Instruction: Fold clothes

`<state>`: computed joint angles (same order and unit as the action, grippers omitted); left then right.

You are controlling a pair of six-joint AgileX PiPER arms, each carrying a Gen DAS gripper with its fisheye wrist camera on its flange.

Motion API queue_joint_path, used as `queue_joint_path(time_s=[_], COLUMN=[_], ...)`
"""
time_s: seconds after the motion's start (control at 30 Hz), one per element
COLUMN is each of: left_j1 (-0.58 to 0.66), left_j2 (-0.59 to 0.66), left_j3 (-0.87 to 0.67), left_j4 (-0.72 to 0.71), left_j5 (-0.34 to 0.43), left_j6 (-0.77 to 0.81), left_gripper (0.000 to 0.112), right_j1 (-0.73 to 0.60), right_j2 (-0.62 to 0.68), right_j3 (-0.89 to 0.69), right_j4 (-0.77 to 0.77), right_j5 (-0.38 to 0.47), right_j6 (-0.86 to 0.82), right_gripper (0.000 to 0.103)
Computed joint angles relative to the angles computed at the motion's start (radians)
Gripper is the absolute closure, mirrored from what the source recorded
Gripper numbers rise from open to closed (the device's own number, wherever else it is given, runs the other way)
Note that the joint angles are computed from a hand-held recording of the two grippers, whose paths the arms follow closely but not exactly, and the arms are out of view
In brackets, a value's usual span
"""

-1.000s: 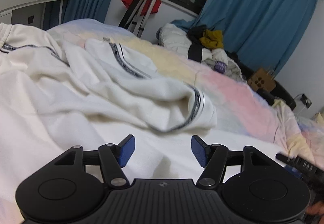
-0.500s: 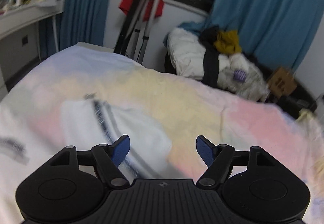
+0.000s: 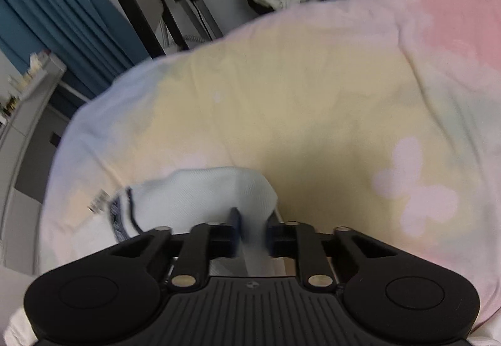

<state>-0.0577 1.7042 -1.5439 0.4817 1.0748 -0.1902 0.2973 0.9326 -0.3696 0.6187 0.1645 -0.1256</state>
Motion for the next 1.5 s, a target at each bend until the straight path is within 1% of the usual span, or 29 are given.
queue_joint_path(time_s=[0.07, 0.1, 0.2, 0.23, 0.3, 0.33, 0.4, 0.47, 0.57, 0.63, 0.67, 0.73, 0.8, 0.87, 0.93, 0.97, 1.03, 1.07, 1.1, 1.17, 1.23, 1.27, 1.33, 1.4, 1.5], left_j1=[-0.014, -0.026, -0.095, -0.124, -0.182, -0.224, -0.318, -0.418, -0.553, -0.622, -0.644, -0.672, -0.679, -0.647, -0.637, -0.63, -0.594, -0.57, -0.545, -0.498, -0.49, -0.488, -0.476, -0.452, -0.435], left_j2=[-0.045, -0.066, -0.138, -0.165, -0.203, -0.199, -0.147, -0.067, 0.086, 0.212, 0.262, 0.339, 0.358, 0.345, 0.317, 0.302, 0.26, 0.234, 0.194, 0.115, -0.006, -0.068, -0.233, -0.412, -0.712], left_j3=[-0.007, -0.022, -0.098, -0.126, -0.182, -0.22, -0.338, -0.46, -0.652, -0.814, -0.848, -0.856, -0.76, -0.585, -0.425, -0.364, -0.255, -0.198, -0.133, -0.014, 0.125, 0.19, 0.352, 0.497, 0.698], left_j4=[0.006, 0.001, -0.004, -0.015, -0.084, -0.085, -0.071, -0.06, -0.042, -0.056, -0.069, -0.083, -0.124, -0.179, -0.201, -0.222, -0.276, -0.311, -0.346, -0.416, -0.385, -0.358, -0.301, -0.273, -0.178], left_j5=[-0.002, -0.002, -0.014, -0.042, -0.12, -0.137, -0.131, -0.134, -0.103, -0.068, -0.064, -0.082, -0.129, -0.231, -0.325, -0.355, -0.43, -0.472, -0.513, -0.585, -0.629, -0.644, -0.658, -0.636, -0.492], left_j6=[0.011, 0.022, 0.043, 0.062, 0.16, 0.182, 0.192, 0.221, 0.232, 0.252, 0.258, 0.25, 0.219, 0.208, 0.176, 0.167, 0.173, 0.193, 0.216, 0.261, 0.186, 0.136, 0.018, -0.086, -0.283], left_gripper=[0.1, 0.101, 0.101, 0.101, 0.101, 0.101, 0.101, 0.1, 0.1, 0.1, 0.099, 0.098, 0.097, 0.095, 0.089, 0.085, 0.072, 0.06, 0.054, 0.048, 0.045, 0.044, 0.043, 0.041, 0.041], right_j1=[-0.029, -0.043, -0.086, -0.096, -0.122, -0.143, -0.205, -0.28, -0.419, -0.528, -0.58, -0.659, -0.733, -0.777, -0.818, -0.83, -0.839, -0.839, -0.844, -0.862, -0.898, -0.928, -1.0, -1.045, -1.044], right_j2=[-0.006, -0.015, -0.053, -0.069, -0.102, -0.123, -0.164, -0.202, -0.237, -0.228, -0.219, -0.187, -0.153, -0.124, -0.085, -0.07, -0.046, -0.036, -0.027, -0.006, 0.008, 0.012, 0.037, 0.086, 0.164], right_j3=[0.002, 0.003, 0.0, -0.003, -0.009, -0.01, -0.011, -0.015, -0.014, -0.013, -0.012, -0.016, -0.016, -0.01, -0.006, -0.005, -0.002, -0.002, -0.005, -0.011, -0.016, -0.017, -0.022, -0.04, -0.084], right_j4=[0.117, 0.145, 0.155, 0.129, 0.092, 0.087, 0.105, 0.14, 0.23, 0.312, 0.347, 0.392, 0.443, 0.483, 0.535, 0.566, 0.618, 0.636, 0.642, 0.644, 0.654, 0.666, 0.71, 0.752, 0.796], right_j5=[0.018, 0.032, 0.085, 0.104, 0.14, 0.158, 0.203, 0.255, 0.331, 0.391, 0.421, 0.457, 0.493, 0.498, 0.519, 0.528, 0.535, 0.537, 0.543, 0.564, 0.605, 0.64, 0.73, 0.809, 0.875], right_j6=[-0.115, -0.14, -0.143, -0.112, -0.067, -0.06, -0.078, -0.117, -0.228, -0.329, -0.374, -0.431, -0.496, -0.547, -0.617, -0.653, -0.713, -0.732, -0.74, -0.753, -0.776, -0.794, -0.848, -0.884, -0.892], right_gripper=[0.029, 0.03, 0.03, 0.03, 0.029, 0.029, 0.029, 0.029, 0.029, 0.028, 0.028, 0.029, 0.03, 0.03, 0.029, 0.029, 0.029, 0.028, 0.028, 0.028, 0.028, 0.028, 0.028, 0.028, 0.028])
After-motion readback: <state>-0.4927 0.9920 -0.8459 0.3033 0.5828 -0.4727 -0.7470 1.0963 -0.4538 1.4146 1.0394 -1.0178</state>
